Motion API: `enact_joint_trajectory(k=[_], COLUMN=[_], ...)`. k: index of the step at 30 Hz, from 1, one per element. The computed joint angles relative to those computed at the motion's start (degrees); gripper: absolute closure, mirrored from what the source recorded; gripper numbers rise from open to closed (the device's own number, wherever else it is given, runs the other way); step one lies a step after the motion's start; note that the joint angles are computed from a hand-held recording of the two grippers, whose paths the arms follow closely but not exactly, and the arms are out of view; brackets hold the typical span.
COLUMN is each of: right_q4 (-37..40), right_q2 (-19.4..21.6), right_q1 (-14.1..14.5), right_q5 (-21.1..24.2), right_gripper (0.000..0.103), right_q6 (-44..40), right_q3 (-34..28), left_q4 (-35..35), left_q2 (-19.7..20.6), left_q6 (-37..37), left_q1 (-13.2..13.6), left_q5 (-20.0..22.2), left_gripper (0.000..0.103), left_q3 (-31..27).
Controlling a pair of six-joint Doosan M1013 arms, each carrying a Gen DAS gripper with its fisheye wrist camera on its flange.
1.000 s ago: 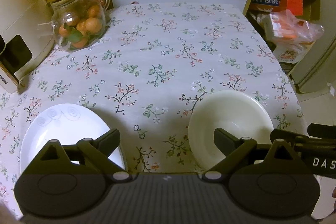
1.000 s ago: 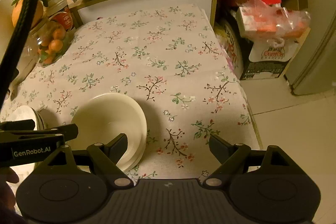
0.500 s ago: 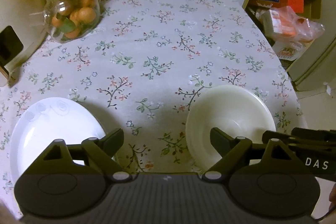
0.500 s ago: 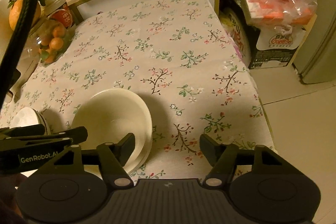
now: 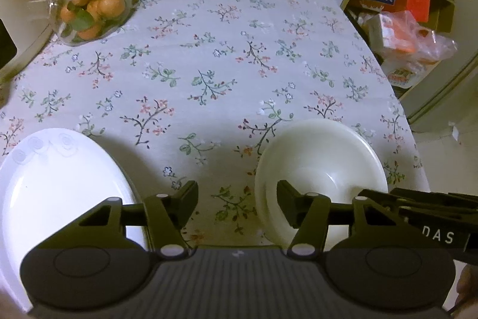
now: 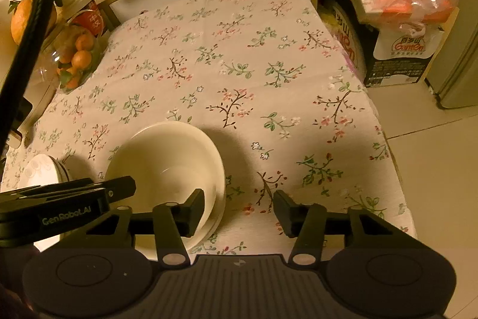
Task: Organize plates and bowls
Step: 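Close both grippers on the rim of the stacked bowls, then lift and carry the stacked bowls toward the white plate stack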
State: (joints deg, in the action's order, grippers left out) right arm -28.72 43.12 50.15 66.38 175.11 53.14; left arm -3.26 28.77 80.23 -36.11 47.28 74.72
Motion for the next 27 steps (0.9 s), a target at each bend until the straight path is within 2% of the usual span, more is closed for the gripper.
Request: enact_joint_trajectory(k=[4,7,9,12,19,27], right_q4=[1.4,2.1,2.7,3.0,3.6,0.5], right_q2=[0.2,0.2,-0.1,0.3,0.2,-0.2], right_q1=[-0.3,-0.4,-0.5,-0.5,-0.5,0.2], right_q5=[-1.0,-2.0,-3.4,-2.9,-2.7,-2.2], right_gripper=[0.066,0.076,0.086,0.091,0.092,0.092], right_q6=[-0.8,-1.0,-0.9,-1.2,-1.4,0.0], right_q3=[-0.1,0.0,0.4,-0.4,-0.5,-0.6], left_q4=[-1.6,-3.7,-4.8,-6.6,-5.7,-5.3], left_q2=[0.2,0.6,0.7,0.7,0.3,-1.0], left_q6=[1.1,2.3,3.1,5.1,4.5,4.0], left_q1=[0.1,0.3,0.4,0.5,0.2,0.1], left_q5=[0.7,1.6,2.1,2.1,1.3,-0.8], left_gripper=[0.058,0.065,0.078,0.091,0.092,0.092], left_q3=[-0.1,-0.5,-0.6,-0.6,-0.2,0.5])
